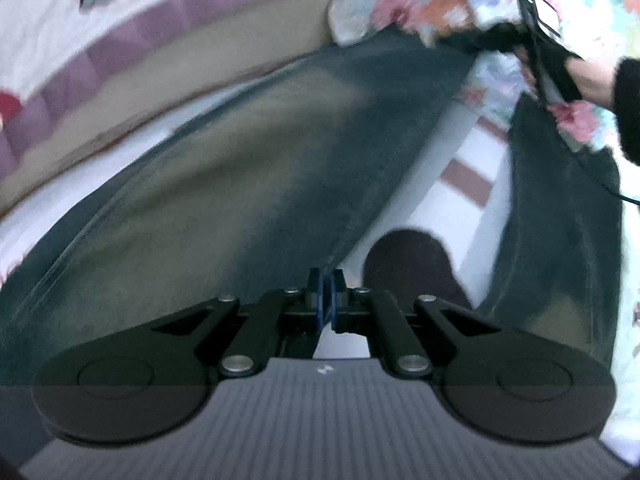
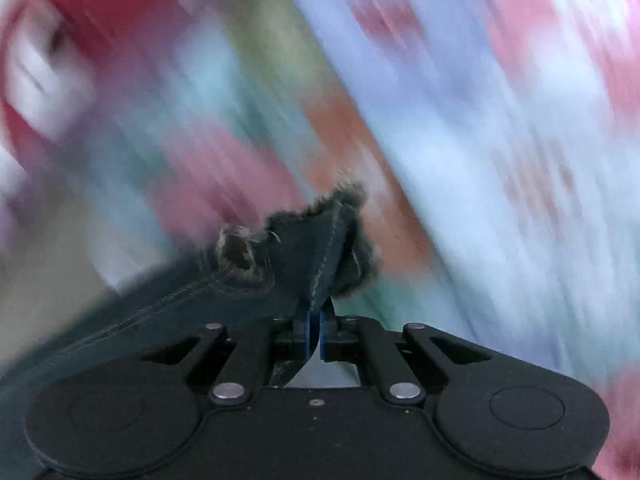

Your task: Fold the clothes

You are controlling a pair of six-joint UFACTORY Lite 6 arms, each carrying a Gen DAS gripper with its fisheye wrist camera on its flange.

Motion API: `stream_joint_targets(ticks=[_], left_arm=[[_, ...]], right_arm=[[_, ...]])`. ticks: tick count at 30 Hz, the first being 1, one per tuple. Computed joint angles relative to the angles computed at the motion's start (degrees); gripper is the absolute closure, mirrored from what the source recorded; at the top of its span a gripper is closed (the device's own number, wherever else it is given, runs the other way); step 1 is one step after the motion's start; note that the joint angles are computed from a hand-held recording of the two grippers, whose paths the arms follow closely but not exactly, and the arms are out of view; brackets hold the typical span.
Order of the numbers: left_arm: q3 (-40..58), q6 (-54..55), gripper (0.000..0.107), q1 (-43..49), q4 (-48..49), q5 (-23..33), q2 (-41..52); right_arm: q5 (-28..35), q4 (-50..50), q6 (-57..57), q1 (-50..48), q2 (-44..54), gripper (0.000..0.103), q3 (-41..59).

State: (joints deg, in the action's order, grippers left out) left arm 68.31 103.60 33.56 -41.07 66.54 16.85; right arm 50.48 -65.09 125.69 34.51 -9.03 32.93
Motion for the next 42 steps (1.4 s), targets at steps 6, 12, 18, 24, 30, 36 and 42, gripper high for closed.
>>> stream_joint_targets(ticks=[6,12,18,24,30,36,42], left_arm=[[-1.18,-7.16,0.101,-1.80,4.51,-3.92,2.01],[0.89,-8.12,0.097,-1.34,3.24,-2.14,2.15],[7.63,-10.80,0.071,1.87,2.43,1.63,3.75],[19.92,-6.17,0.052,15.87,2.58,13.22,8.58],[31.93,-17.11,0.052,22.23,4.42,9.42,18.61],[36.77,-24.59,0.050,21.92,6.13,-0.15,22.57],[48.66,-34.67,0.050,22.51,11.10,-2.48,30.61]], right_arm=[[2.30,5.73,2.72,1.61,13.80,0.079,4.21],[19.72,6.65,-4.76,5.64,13.40,0.068,11.84],[14.07,0.01,5.77,11.17,10.32,0.053,12.82],[-0.53,-3.68,0.95,10.80,25.61,0.051,24.01],[-12.82,-8.07,-6.81,12.92,32.20,0.080,32.98],[-13.83,2.28,-24.93,19.08,40.71,0.084,48.57],[-12.14,15.32,-32.00,26.79,48.41,0.084,60.20]])
